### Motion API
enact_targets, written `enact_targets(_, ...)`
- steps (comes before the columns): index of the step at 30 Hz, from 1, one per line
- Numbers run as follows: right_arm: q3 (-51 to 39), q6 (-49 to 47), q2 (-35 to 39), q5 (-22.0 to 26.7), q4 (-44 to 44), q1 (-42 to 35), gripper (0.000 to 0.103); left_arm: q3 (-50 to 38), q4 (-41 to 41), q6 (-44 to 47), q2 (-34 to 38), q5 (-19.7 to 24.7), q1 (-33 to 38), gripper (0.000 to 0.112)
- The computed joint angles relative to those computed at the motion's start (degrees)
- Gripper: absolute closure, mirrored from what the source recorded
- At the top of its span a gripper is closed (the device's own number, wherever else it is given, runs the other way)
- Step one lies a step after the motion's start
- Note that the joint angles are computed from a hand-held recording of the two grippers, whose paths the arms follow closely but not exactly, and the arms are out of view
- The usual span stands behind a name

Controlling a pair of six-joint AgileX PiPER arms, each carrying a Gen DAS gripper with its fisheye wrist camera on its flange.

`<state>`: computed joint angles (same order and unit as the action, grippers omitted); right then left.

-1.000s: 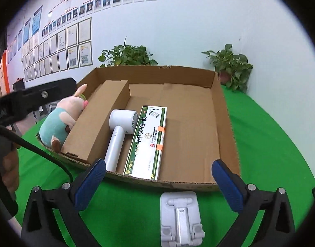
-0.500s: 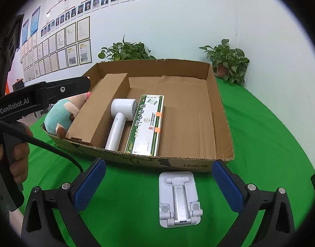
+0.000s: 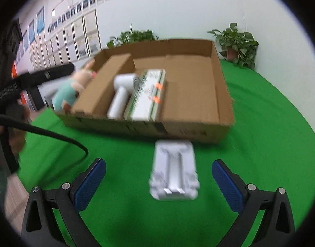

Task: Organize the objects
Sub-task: 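Move the right tool to the white phone stand and grasp it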

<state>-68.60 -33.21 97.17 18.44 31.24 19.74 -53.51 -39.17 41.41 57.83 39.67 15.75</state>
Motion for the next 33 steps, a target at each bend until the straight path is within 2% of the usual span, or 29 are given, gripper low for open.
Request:
enact_targets(5,-1.1,-0.4,3.0,3.9,0.5,-3.2,0.001,-1.7,-6.8,3.7,5.8,5.0,1.8,0.01)
enact_targets(9,-5.7,5.4,7.1,3.8,-6.3,-0.7,0.001,-3.7,-10.5,3.9,11.4,7.0,-0.7,0.011)
enact_targets(12,-11.0,14.0,11.2,6.3,-15.6,1.1,0.008,-4.1,-10.6,2.7,13.0,6.3,-2.8,0.011)
enact_targets(13,-12.5,18.7,12.5,7.0,-20.8,1.9,0.015,-4.0,-10.9,2.8,13.2,6.2,-3.4,0.011)
enact_targets(15,-14.8,22.8,14.5,9.5,-25.2,2.4,0.028,-3.6,-11.0,3.1,13.2,5.4,-4.3,0.011)
enact_targets(18,-13.4,23.0,13.4,9.1,-25.2,2.5,0.037,-3.0,-10.1,3.3,13.3,4.3,-6.0,0.011)
enact_targets(21,-9.7,24.9,11.2,7.5,-26.4,3.1,0.037,-2.5,-9.3,2.7,13.6,3.7,-7.6,0.011)
enact_targets(23,-5.9,23.9,9.0,5.5,-25.4,3.3,0.037,-1.9,-12.8,4.5,14.8,6.2,-7.2,0.014)
enact_targets(25,-1.8,22.6,6.6,3.7,-23.9,3.2,0.037,-1.9,-16.3,5.9,17.5,11.3,-6.2,0.017)
enact_targets(28,4.2,23.5,2.6,1.3,-23.8,3.6,0.037,-0.8,-18.2,6.2,19.9,13.6,-7.5,0.023)
enact_targets(31,8.8,21.8,-0.9,0.3,-20.5,2.9,0.037,0.7,-22.9,8.0,22.5,16.9,-8.1,0.024)
enact_targets(33,10.4,18.6,-2.3,0.4,-15.9,1.7,0.037,1.4,-24.9,9.5,24.3,18.2,-9.5,0.031)
